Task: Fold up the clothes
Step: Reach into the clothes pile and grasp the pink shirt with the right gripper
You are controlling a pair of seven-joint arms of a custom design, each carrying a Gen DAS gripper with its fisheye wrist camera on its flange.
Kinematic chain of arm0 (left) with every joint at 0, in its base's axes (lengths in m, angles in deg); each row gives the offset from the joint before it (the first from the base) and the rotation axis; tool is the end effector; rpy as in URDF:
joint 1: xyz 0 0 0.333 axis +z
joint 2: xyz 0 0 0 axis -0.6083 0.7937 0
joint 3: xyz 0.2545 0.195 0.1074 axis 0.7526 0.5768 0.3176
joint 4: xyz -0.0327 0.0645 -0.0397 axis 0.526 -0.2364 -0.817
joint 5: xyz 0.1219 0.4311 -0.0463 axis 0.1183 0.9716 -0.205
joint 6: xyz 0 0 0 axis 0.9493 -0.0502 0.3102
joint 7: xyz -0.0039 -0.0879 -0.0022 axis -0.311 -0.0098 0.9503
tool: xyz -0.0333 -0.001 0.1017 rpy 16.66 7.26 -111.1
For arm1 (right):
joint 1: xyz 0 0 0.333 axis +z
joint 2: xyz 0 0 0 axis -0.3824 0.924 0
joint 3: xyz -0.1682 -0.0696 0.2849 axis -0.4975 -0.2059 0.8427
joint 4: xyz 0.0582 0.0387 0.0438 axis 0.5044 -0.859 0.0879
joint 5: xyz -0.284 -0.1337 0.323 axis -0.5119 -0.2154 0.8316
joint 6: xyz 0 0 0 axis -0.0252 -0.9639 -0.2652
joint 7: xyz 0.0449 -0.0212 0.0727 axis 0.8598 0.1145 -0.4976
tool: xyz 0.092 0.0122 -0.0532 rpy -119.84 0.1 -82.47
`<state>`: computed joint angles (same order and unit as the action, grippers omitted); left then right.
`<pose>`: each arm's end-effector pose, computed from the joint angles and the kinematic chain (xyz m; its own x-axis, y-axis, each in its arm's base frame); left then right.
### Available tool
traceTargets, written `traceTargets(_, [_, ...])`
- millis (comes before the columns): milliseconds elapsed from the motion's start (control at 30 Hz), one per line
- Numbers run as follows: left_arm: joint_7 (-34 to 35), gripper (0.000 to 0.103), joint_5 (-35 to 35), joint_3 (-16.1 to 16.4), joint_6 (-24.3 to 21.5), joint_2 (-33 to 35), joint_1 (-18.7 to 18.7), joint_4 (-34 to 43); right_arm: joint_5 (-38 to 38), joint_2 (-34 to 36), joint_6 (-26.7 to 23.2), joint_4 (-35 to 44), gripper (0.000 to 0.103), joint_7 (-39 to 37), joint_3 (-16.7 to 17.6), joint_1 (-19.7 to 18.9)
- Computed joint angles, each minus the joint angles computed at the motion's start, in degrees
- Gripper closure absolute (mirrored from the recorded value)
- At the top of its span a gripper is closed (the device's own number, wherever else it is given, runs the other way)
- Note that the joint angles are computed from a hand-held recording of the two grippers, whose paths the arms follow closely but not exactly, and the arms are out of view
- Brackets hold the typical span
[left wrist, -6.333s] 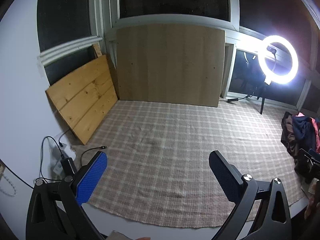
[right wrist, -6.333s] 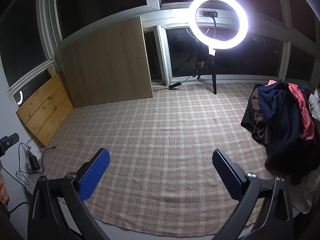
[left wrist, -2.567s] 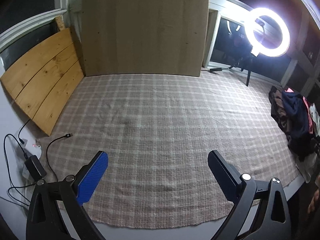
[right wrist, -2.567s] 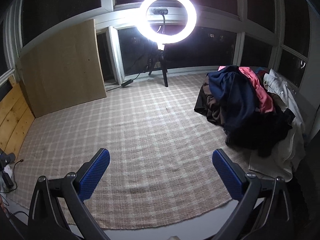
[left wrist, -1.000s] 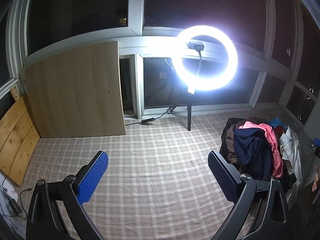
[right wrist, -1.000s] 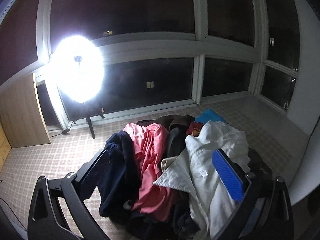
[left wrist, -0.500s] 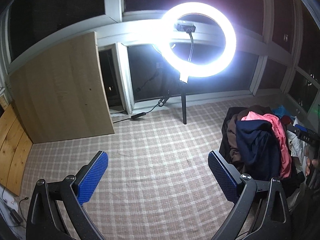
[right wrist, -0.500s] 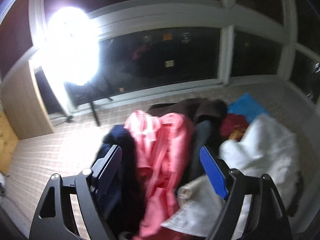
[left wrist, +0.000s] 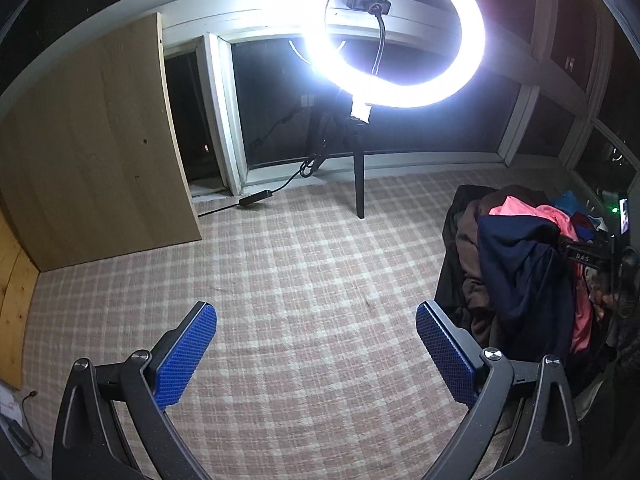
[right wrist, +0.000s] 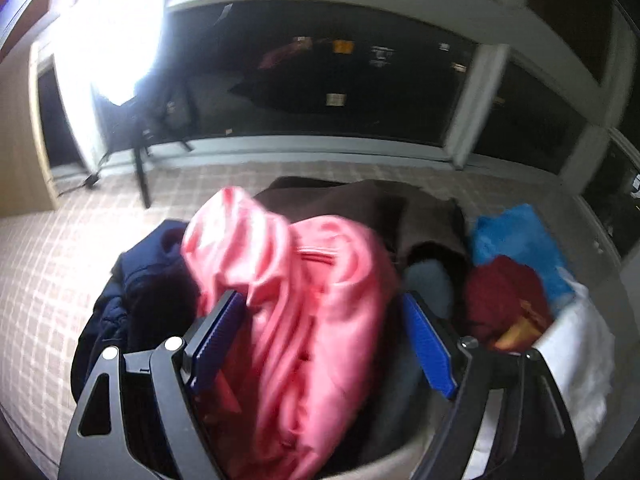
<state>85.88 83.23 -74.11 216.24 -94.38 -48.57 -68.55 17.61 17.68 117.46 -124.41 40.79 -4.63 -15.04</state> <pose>0.4733 -0.2511 0.6494 -0.1424 -0.9894 0.0292 -0.7466 0.0880 -0.6595 0.5594 0.1296 0.5876 0.0026 -0.9951 0.0989 -0.7595 -0.0663 -0.6471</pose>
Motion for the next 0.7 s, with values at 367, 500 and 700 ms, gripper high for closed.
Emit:
traceTargets(367, [1.1,0.002,-2.1,1.1,-0.2,-1.7,-0.4,-1.7,14.8,-2.0,1.6,-1.5,0.093,-13.0,-3.8,2.9])
traceTargets(500, [1.5,0.002,-1.9,0.8,-0.3,-2.5,-0.2,-2.1,16.0,-4.4,3.0,-2.7,0.094,-12.5,-3.5,1.6])
traceTargets(700, [0.5,0.002,-1.8,1.0,-0.3,-4.3,0.8,-3.0,21.3,-10.4,10.5,-5.5,0.095,-11.2,-4.3,1.6])
